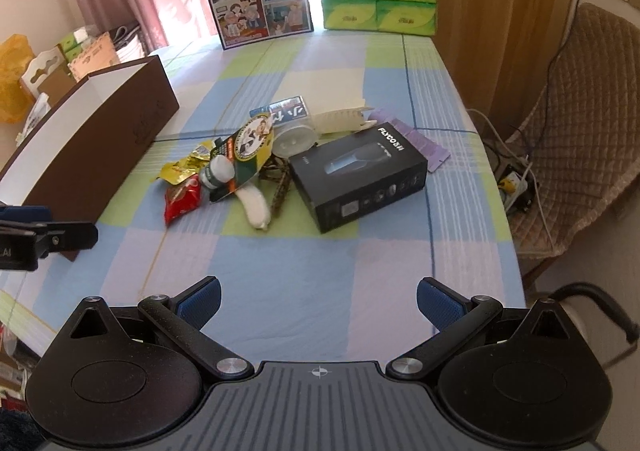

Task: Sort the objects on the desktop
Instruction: 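Move both tools toward the pile of items on the table, then grasp the red candy packet with the left tool while the right tool grasps the purple tube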

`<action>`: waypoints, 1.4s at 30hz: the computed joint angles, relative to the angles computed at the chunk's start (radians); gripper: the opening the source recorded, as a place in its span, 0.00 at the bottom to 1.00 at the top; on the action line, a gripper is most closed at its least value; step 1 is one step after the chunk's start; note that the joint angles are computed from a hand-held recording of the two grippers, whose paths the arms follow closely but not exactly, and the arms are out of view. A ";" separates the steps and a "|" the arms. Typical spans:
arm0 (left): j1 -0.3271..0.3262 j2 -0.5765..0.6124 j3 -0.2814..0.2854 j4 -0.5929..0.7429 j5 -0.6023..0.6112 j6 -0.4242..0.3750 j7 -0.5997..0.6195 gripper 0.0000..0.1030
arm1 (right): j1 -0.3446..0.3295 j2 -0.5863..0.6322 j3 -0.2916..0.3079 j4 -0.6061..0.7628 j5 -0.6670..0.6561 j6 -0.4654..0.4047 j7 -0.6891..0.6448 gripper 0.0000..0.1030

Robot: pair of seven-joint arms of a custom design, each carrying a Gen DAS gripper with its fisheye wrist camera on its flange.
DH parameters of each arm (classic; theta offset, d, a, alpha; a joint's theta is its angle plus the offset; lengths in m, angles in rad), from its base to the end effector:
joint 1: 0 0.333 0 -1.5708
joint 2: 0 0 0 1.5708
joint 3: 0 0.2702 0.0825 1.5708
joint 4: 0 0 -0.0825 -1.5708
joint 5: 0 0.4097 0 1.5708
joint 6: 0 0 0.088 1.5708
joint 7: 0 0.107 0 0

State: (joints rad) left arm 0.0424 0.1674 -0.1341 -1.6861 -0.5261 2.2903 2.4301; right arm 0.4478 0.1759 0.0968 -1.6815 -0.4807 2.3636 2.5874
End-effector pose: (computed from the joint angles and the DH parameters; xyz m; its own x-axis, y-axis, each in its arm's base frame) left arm 0.6650 -0.0676 0.4950 -0.6468 -0.7588 0.0766 -0.6397 0.4851 -0.5962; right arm 0.5814 0.3410 0.4988 -0.1762 -0.9762 -0.1262 -0.7837 0.2167 -0.5821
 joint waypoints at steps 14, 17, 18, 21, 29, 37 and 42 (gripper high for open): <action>-0.049 0.072 -0.024 -0.021 0.070 0.162 -0.103 0.76 | -0.108 0.004 -0.019 -0.072 0.176 0.129 -0.312 0.98; -0.045 0.103 -0.035 -0.006 0.058 0.181 -0.076 0.68 | -0.131 0.022 -0.021 -0.066 0.232 0.138 -0.388 0.98; -0.044 0.114 -0.040 -0.002 0.055 0.190 -0.063 0.67 | -0.138 0.026 -0.022 -0.066 0.248 0.144 -0.410 0.98; -0.076 0.160 -0.022 0.030 0.155 0.222 -0.106 0.55 | -0.155 0.043 -0.028 -0.053 0.279 0.136 -0.461 0.98; -0.064 0.311 -0.051 0.195 0.210 0.203 -0.056 0.52 | -0.171 0.091 -0.048 -0.002 0.294 0.088 -0.467 0.98; -0.065 0.477 -0.066 0.424 0.259 0.096 0.062 0.52 | -0.169 0.111 -0.058 0.030 0.277 0.037 -0.397 0.98; -0.064 0.555 -0.083 0.538 0.251 0.031 0.118 0.52 | -0.177 0.120 -0.060 0.045 0.278 0.003 -0.386 0.98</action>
State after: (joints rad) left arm -0.0216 0.7222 -0.2172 -1.1483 -0.2751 2.3214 2.5477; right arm 0.2709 0.2962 0.0365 -1.6370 -0.2032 2.3662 2.2018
